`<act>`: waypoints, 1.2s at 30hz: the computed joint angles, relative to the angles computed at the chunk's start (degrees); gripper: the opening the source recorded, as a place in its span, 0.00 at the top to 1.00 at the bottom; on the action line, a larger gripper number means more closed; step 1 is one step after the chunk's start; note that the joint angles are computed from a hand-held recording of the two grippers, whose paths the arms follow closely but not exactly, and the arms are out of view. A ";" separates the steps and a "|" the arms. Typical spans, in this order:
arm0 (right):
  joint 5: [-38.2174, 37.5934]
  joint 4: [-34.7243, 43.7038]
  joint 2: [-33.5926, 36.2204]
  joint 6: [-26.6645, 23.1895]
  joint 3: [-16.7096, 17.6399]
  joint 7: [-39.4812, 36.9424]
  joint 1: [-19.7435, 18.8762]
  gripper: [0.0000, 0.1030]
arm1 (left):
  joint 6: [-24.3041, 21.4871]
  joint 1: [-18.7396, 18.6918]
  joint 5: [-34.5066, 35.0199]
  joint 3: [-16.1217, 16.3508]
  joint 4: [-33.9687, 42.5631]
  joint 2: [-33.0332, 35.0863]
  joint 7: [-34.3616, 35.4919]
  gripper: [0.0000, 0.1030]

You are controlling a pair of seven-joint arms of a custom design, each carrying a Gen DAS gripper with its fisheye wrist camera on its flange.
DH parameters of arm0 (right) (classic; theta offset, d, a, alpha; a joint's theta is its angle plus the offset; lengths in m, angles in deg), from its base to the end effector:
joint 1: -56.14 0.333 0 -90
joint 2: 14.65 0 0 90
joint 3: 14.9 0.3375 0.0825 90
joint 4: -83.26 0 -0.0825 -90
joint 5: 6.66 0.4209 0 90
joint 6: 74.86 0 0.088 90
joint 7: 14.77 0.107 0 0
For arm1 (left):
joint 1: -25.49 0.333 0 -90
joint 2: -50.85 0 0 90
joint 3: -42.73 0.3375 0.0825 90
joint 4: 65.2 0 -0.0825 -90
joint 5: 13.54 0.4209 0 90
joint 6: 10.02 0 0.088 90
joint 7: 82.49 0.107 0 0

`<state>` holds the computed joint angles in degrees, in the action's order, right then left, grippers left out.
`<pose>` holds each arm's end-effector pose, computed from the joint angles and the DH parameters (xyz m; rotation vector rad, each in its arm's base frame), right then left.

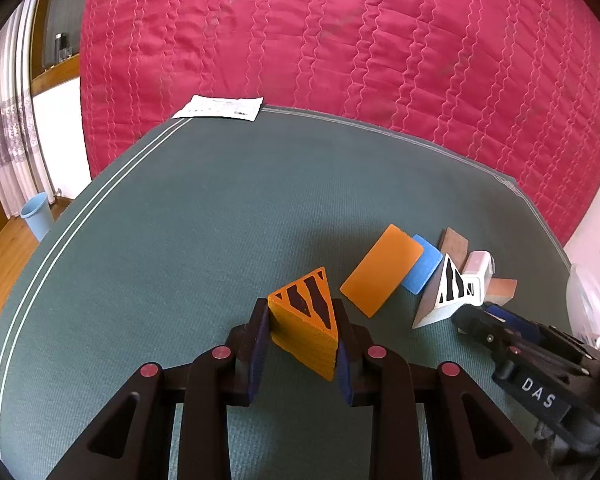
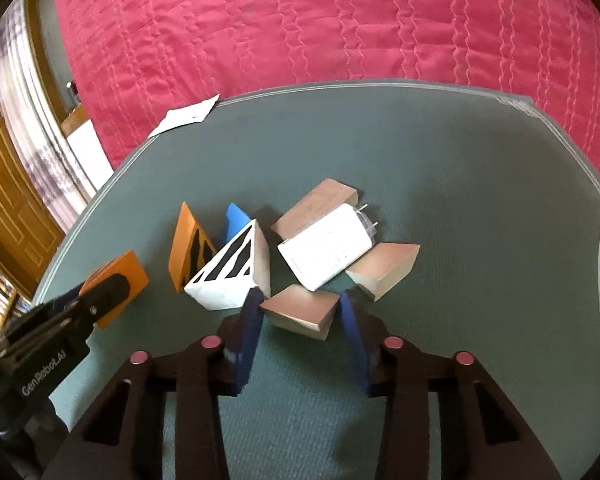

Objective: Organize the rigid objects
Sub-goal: 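Grasp the pale wooden wedge with the right gripper, then carry the wooden wedge into the bowl and open the right gripper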

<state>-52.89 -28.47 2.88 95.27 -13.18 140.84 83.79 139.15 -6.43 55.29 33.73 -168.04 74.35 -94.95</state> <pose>0.5706 0.3761 0.3884 -1.8057 1.6143 -0.4713 0.5330 -0.4737 0.3559 -1.9083 1.6330 -0.8683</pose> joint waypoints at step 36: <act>-29.16 -18.14 -17.86 0.54 2.80 34.35 -7.00 0.63 | 6.65 -0.44 5.55 0.41 0.93 0.39 -1.09 0.70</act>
<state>-82.05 -46.61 -14.98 95.80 -10.39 175.19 76.79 145.80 -6.87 60.84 34.14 -167.10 74.74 -96.04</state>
